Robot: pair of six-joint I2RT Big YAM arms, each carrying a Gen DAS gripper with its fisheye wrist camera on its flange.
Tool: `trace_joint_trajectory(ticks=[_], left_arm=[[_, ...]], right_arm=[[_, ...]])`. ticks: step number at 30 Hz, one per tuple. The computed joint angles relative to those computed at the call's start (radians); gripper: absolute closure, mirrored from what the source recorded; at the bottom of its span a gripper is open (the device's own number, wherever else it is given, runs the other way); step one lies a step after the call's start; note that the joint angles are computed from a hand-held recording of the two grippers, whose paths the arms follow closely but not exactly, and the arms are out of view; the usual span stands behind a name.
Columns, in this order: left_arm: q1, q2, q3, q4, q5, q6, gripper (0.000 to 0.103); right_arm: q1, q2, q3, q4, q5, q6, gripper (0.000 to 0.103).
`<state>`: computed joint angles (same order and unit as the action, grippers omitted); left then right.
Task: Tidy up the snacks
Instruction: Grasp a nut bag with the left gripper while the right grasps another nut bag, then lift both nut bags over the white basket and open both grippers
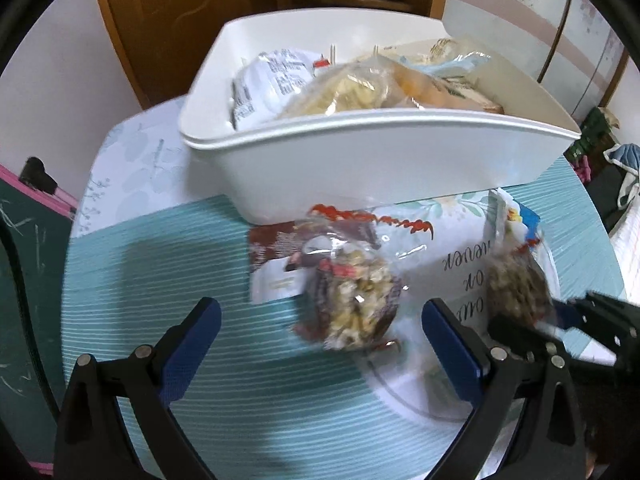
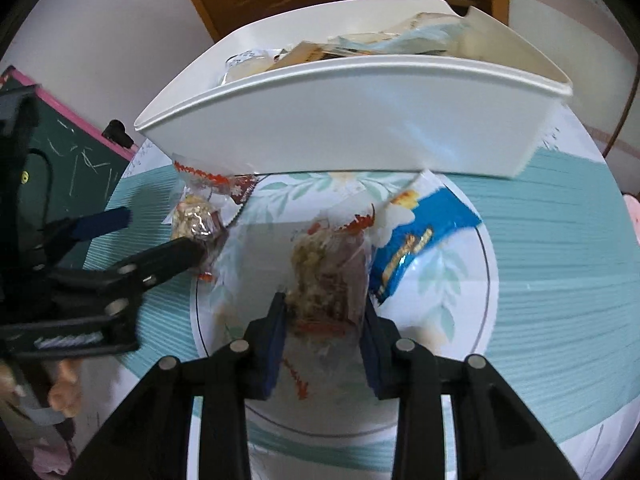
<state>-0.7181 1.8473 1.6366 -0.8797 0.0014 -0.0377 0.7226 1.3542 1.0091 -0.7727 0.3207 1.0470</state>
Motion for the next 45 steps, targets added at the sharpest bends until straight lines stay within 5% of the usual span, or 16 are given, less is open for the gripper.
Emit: trace_joint_trajectory(ticks=[2,6,9,20,29,37,45], left_arm=[[-0.006,0.022,0.02,-0.016,0.008,-0.037,0.013],[-0.013,0.043,0.033,-0.028,0.007,-0.073,0.046],[-0.025,0.036,0.023,-0.021,-0.027,-0.065,0.055],[-0.05,-0.133,-0.149,0.051,-0.024,-0.095,0.057],[-0.04,-0.299,-0.231,0.01,0.012,-0.048,0.057],[-0.014,-0.314,-0.109,-0.095,0.0,-0.04,0.056],[-0.031,-0.253,0.149,-0.2,-0.09,0.015,0.056]], right_arm=[[0.011,0.0,0.003,-0.006,0.014,0.002,0.069],[0.016,0.001,0.005,-0.003,0.026,-0.002,0.069],[0.013,-0.006,-0.004,0.008,0.021,-0.002,0.069],[0.049,-0.079,-0.041,-0.027,0.038,0.059,0.07],[0.122,-0.173,-0.021,-0.126,0.12,0.106,0.07],[0.168,-0.207,0.097,-0.299,0.226,0.086,0.07],[0.128,-0.191,0.363,-0.494,0.37,-0.088,0.069]])
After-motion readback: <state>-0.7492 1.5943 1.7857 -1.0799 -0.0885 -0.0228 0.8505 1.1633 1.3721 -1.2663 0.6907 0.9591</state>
